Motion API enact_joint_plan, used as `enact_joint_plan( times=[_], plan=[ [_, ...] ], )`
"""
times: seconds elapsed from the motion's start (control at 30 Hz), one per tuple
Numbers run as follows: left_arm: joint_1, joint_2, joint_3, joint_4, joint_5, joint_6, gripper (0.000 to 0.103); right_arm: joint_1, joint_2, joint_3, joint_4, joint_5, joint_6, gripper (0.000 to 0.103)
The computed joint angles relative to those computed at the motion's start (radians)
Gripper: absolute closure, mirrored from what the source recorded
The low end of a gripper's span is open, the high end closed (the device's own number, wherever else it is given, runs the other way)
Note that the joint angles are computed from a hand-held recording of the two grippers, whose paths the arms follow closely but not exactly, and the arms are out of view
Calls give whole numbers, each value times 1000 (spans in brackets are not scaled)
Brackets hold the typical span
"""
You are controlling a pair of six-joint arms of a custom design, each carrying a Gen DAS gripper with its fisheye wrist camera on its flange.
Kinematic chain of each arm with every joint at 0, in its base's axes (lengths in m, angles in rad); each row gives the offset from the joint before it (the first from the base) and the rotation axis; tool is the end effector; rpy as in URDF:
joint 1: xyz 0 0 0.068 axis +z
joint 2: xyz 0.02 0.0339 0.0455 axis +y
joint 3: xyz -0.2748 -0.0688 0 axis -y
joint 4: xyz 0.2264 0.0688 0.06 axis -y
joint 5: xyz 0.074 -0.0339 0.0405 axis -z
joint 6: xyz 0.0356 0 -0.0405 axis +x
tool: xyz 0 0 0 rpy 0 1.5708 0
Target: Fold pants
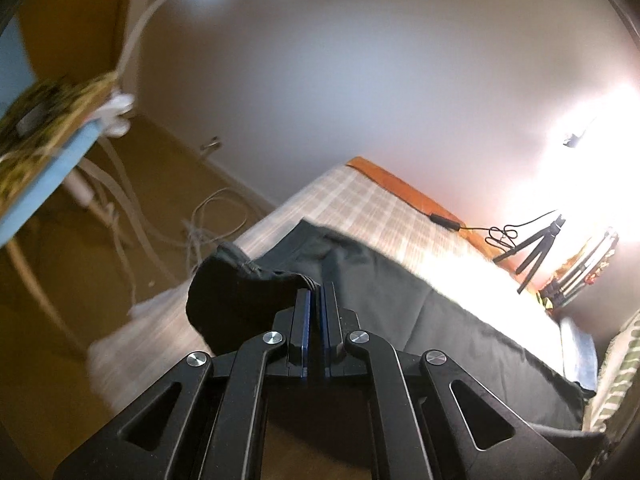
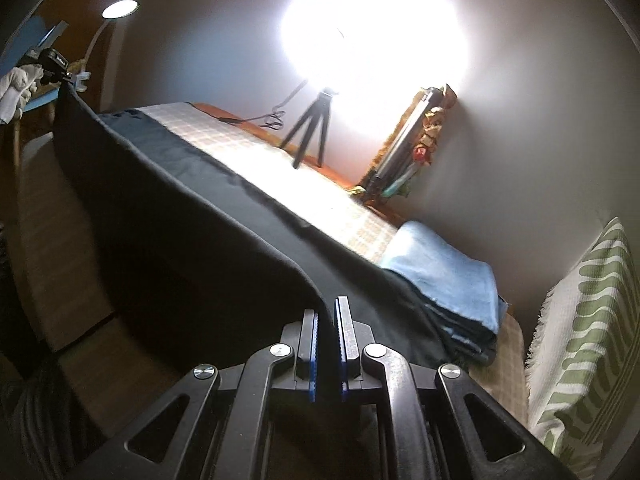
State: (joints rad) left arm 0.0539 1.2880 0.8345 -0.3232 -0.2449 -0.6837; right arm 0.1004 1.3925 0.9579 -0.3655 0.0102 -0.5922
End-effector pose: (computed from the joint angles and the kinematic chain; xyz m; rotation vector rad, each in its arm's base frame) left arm 0.2497 0.0221 0.2561 -0.9463 2.1169 -0.0298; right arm 0.2769 0.0275 0.2644 -0.8049 2.2450 -0.2473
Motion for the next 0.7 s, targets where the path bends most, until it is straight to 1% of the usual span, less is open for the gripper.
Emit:
enact_joint_plan(
  times=[0.1, 0.17, 0.2, 0.37, 0.53, 0.57, 0.7],
  plan=[
    [15, 195, 132, 48, 16, 44, 100, 3, 147, 99, 23, 36, -7, 98],
    [23, 320, 226, 53, 32, 60, 100, 2, 261, 183, 21, 58, -6, 99],
    [27, 394, 283, 50, 40, 67, 100, 0, 297, 208, 22, 63, -7, 99],
    [26, 629, 488, 7, 37, 95, 100, -6, 486, 359, 10, 97, -21, 101],
    [35, 780, 657, -45, 25, 103, 100, -8, 637, 497, -20, 114, -27, 101],
    [38, 803, 686, -58, 20, 101, 100, -8, 655, 509, -9, 112, -38, 101],
    [44, 870, 783, -102, -7, 113, 100, 7, 741, 595, -38, 143, -51, 101]
  ],
)
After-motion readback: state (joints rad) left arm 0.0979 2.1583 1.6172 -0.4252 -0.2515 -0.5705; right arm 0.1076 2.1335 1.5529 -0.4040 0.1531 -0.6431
